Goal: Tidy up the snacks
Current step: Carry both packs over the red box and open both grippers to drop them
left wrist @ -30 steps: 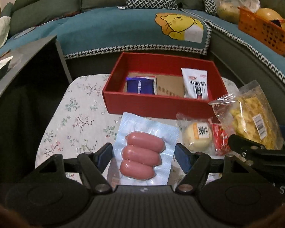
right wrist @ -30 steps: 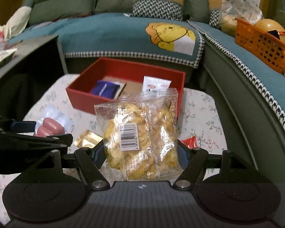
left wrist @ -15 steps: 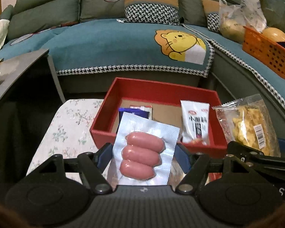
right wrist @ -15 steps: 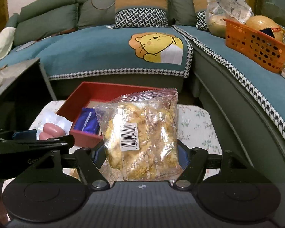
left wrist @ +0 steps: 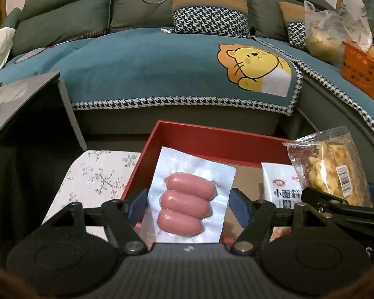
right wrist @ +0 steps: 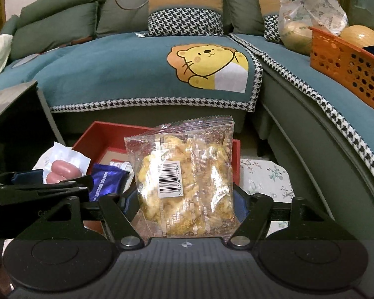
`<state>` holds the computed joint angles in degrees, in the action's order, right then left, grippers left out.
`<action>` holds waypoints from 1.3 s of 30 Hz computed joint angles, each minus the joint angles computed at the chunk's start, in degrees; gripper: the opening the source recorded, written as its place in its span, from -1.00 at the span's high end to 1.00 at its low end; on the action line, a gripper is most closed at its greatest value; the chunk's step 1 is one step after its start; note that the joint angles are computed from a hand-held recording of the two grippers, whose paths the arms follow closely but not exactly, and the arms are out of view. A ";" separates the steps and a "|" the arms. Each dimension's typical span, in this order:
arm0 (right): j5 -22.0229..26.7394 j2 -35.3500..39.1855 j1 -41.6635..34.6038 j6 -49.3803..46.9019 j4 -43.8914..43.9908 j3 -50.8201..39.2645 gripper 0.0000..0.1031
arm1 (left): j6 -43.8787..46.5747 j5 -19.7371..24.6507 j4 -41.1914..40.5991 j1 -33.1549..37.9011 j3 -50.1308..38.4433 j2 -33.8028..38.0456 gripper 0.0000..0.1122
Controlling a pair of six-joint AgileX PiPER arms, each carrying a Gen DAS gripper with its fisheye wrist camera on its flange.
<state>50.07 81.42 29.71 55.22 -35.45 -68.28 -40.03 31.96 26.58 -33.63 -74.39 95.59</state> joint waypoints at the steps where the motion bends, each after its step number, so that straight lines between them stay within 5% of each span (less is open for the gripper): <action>1: -0.47 0.71 -0.55 -0.37 0.27 -0.34 -0.49 | -0.13 0.00 0.07 0.16 -0.72 0.92 -0.34; 26: -10.57 9.94 -6.15 -0.43 2.52 1.23 -0.50 | -0.45 -1.37 2.19 1.98 -6.80 13.16 -0.35; 36: -8.52 12.35 -6.30 -5.03 5.52 0.12 -0.71 | 3.55 2.49 -1.11 2.18 -8.15 14.87 -0.38; 39: -7.79 12.72 -5.92 -7.05 6.30 -0.06 -0.71 | 0.55 3.37 3.74 0.77 -6.88 14.13 -0.38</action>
